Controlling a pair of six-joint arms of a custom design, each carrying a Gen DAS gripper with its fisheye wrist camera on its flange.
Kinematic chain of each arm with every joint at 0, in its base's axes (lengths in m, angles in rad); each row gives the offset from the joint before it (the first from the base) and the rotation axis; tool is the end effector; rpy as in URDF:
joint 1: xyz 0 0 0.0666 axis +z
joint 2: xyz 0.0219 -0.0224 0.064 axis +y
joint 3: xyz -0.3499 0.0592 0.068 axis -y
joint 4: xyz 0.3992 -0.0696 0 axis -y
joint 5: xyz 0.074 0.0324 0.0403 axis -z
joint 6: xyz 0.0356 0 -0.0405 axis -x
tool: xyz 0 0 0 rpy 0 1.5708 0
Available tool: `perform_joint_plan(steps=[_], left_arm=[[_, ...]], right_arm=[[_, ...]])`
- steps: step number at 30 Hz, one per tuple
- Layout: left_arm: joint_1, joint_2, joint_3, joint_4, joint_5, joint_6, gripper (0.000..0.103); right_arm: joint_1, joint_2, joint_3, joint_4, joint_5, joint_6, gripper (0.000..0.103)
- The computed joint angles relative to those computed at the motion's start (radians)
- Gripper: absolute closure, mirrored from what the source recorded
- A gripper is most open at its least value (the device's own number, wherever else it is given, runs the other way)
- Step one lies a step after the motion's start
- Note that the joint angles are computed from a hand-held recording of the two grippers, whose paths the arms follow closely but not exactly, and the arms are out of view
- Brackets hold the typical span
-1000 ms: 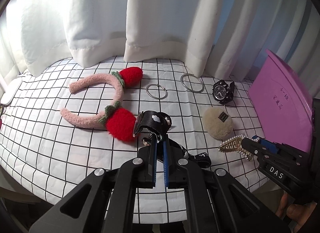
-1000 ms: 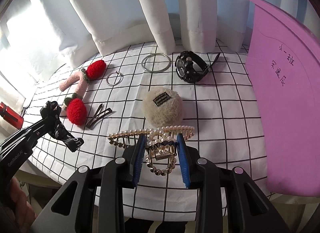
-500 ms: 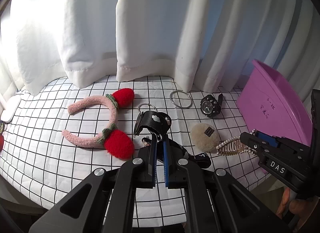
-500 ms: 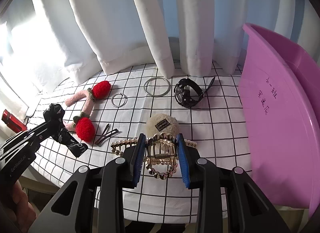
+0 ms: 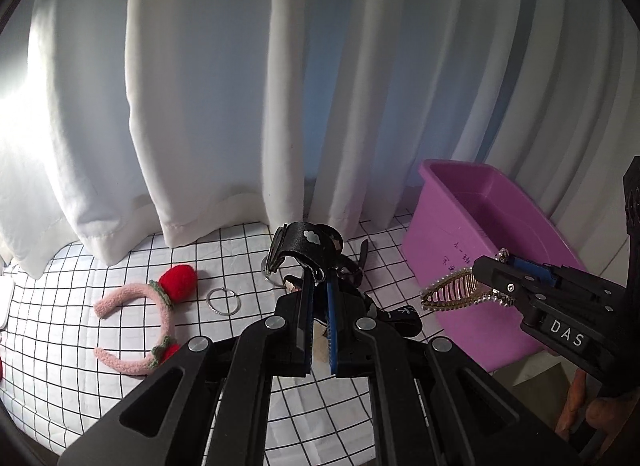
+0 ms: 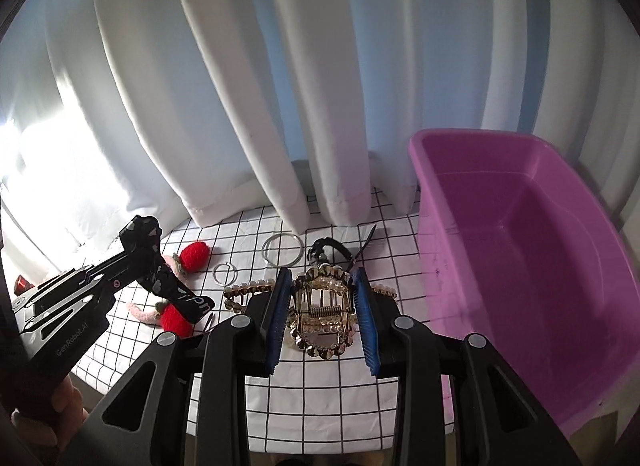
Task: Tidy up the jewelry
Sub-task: 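Carry the black clip and pearl clip with both tools over the pink tub, then open both tools to drop the black clip and pearl clip into the tub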
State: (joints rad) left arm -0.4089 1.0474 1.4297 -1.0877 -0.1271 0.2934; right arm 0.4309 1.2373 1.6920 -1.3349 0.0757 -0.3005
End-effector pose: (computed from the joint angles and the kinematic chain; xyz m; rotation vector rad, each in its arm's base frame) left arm 0.3314 -0.1391 0.5455 0.0646 2.2785 -0.2259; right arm 0.3646 0.1642 0.5743 -0.1269 2.4580 0.2295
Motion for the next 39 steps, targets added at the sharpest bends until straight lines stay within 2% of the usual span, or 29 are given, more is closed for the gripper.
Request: perform_joint_plan(steps=[8,13,20,24,30,39], left_arm=[[-0.138,0.174,0.179,0.047,0.031,-0.04,0.097],[-0.214,0.305,0.306,0.051,0.058,-0.056,0.097],[-0.281,0.484,0.48,0.005,0.086,-0.052,0.097],[-0.301,0.573,0.567,-0.042,0.087,-0.053,0.097],[-0.302,0.666,0.659,-0.129,0.094,-0.043,0.097],[-0.297,0.712,0.687,-0.191,0.09,-0.012,0.095]], right_arm=[[-0.193,-0.046,0.014,-0.02,0.015,0.045,0.072],[-0.33,-0.066,0.004,-0.033,-0.01,0.088,0.072],[-0.475,-0.069,-0.043,-0.039,-0.076,0.135,0.072],[-0.521,-0.057,-0.071,-0.044,-0.111,0.16,0.072],[-0.542,-0.031,-0.104,-0.054,-0.145,0.175,0.072],[-0.544,-0.007,-0.127,-0.07,-0.152,0.174,0.073]])
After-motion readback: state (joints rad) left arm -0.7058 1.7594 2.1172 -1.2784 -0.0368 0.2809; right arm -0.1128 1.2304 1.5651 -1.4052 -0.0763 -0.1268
